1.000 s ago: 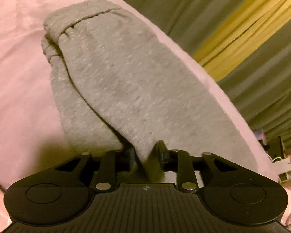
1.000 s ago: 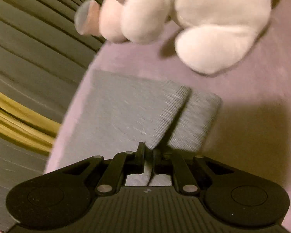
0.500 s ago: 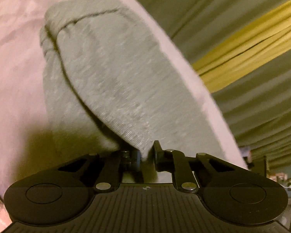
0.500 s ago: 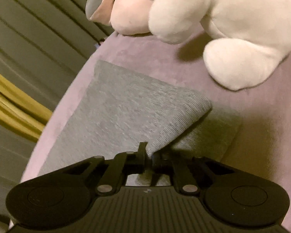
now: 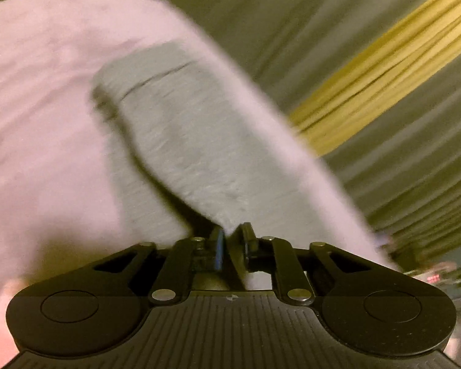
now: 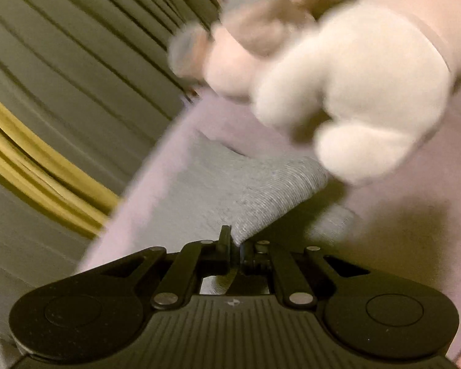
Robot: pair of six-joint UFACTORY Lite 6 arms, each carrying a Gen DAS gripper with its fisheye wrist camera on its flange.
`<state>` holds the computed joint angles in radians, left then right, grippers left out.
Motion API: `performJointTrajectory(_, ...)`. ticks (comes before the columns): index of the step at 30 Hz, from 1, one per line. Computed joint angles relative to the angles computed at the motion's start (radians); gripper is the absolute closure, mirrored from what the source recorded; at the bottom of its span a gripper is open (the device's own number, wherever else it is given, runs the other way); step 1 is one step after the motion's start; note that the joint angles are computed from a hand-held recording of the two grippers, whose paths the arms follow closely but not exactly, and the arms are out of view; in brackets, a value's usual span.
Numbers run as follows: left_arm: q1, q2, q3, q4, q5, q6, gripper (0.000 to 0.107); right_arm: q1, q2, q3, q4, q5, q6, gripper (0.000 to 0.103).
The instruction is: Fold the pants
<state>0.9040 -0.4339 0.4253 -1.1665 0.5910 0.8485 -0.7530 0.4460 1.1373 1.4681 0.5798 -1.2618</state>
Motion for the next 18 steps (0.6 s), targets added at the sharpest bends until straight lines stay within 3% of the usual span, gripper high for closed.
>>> performJointTrajectory(2,-0.057,0.001,-0.021,0.124,-0.105,-0.120,0.086,0.050,0.021,-0.006,-0.109,-0.135,0.073,0.095)
performJointTrajectory(4,-0.065,-0.034,-0.042,0.159,-0.115,-0.158,0.075,0.093,-0.001,-0.052,-0.125,-0.242,0.081,0.094)
performJointTrajectory(5,-0.069,-0.063,-0.046,0.185,-0.114,-0.198,0.063,0.100,-0.029,-0.081,-0.071,-0.264,0.034,0.093)
performJointTrajectory(7,-0.081,-0.121,-0.048,0.214,-0.115,-0.256,0.052,0.128,-0.071,-0.100,-0.044,-0.314,0.031,0.091)
performJointTrajectory(10,-0.152,-0.143,-0.024,0.203,-0.137,-0.290,0.030,0.126,-0.126,-0.118,-0.006,-0.273,-0.025,0.085)
performJointTrajectory(12,-0.226,-0.124,-0.014,0.200,-0.178,-0.314,0.028,0.136,-0.127,-0.106,-0.050,-0.237,0.020,0.069)
performJointTrajectory(16,-0.361,-0.078,-0.024,0.159,-0.197,-0.331,0.028,0.138,-0.154,-0.134,-0.162,-0.214,0.131,0.067)
performJointTrajectory(18,-0.469,-0.075,-0.030,0.231,-0.257,-0.432,0.028,0.142,-0.176,-0.162,-0.166,-0.238,0.148,0.067)
